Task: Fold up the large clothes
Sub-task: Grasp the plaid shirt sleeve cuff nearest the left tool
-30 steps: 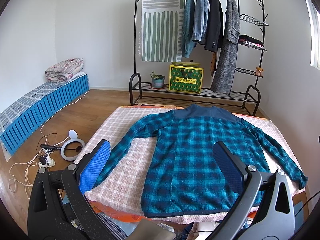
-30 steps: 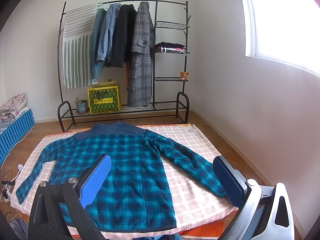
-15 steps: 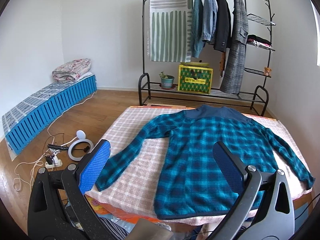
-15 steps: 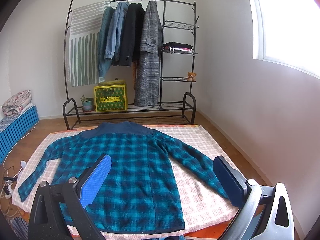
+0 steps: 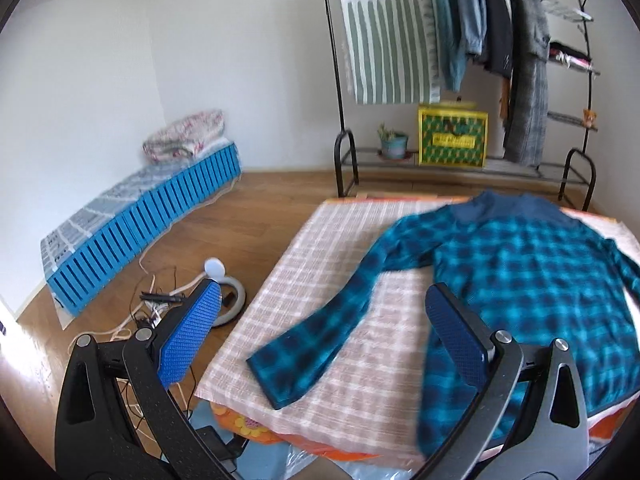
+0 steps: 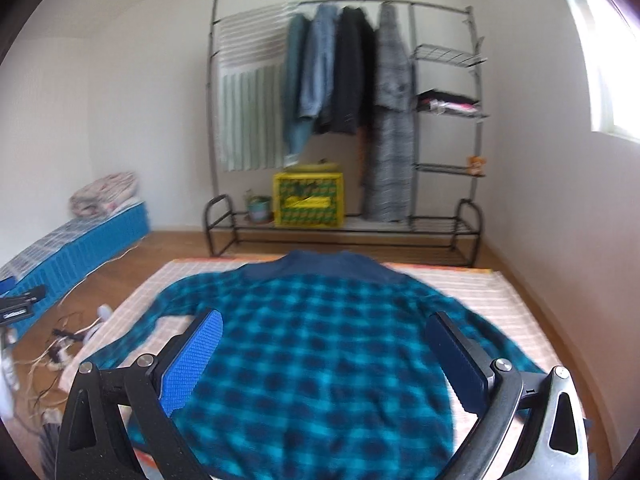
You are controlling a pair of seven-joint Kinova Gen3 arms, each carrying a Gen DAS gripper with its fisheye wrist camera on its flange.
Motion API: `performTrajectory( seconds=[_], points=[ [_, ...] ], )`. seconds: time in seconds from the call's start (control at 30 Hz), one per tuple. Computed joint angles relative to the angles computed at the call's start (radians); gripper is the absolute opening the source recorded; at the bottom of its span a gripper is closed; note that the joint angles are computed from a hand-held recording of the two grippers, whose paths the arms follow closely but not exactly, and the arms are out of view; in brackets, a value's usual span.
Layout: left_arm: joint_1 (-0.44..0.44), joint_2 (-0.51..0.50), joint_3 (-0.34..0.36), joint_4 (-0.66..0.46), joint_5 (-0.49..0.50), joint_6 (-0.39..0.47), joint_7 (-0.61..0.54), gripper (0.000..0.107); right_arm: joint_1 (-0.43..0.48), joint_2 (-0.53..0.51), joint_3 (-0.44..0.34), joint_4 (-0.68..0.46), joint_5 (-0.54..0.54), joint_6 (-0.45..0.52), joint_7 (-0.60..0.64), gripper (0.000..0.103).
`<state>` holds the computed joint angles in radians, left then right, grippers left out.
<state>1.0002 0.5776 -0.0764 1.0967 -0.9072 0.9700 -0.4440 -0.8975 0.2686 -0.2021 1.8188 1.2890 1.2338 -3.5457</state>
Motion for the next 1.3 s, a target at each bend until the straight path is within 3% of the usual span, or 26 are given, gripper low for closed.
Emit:
performTrajectory(
  seconds=[0.17,0.23,0.4,0.53,0.67,0.9,0.97,1.1,1.17,1.3],
  points=[
    [-0.232,-0.019,0.112,0.089,0.203,-0.197,-0.122,0.102,0.221,0.066,-0.133,-0.058,0.059,-0.203,0.059,0.102],
    [-0.322,-0.017,0.153,0.124,0.284,-0.261,-0.174,0.097,0.313,0.098,-0.188,-0.092,0.066,-0.285,0.086,0.092],
    [-0.446,0.032,0.16,0.121,0.487,-0.296,-0.328,0.085,0.53,0.215,-0.306,-0.236,-0.035,-0.488,0.284,0.075],
    [-0.558,0.078,0.176,0.123,0.65,-0.319,-0.432,0.085,0.552,0.307,-0.27,-0.355,-0.164,-0.603,0.447,0.064],
    [-0.621,0.148,0.166,0.088,0.764,-0.275,-0.508,0.085,0.573,0.404,-0.319,-0.495,-0.257,-0.582,0.609,0.056],
    [-0.639,0.261,0.135,0.027,0.851,-0.226,-0.586,0.085,0.561,0.561,-0.331,-0.768,-0.455,-0.504,0.892,0.056],
    [-0.641,0.279,0.137,0.019,0.866,-0.232,-0.602,0.066,0.551,0.592,-0.308,-0.833,-0.532,-0.491,0.971,0.056],
    [-0.609,0.302,0.113,0.005,0.854,-0.256,-0.623,0.042,0.522,0.651,-0.255,-0.972,-0.663,-0.439,1.114,0.056],
    [-0.597,0.299,0.108,0.012,0.843,-0.282,-0.638,0.003,0.522,0.697,-0.266,-1.064,-0.697,-0.389,1.172,0.056],
    [-0.602,0.25,0.13,0.075,0.876,-0.379,-0.648,0.002,0.517,0.786,-0.257,-1.249,-0.792,-0.325,1.272,0.056]
  ],
)
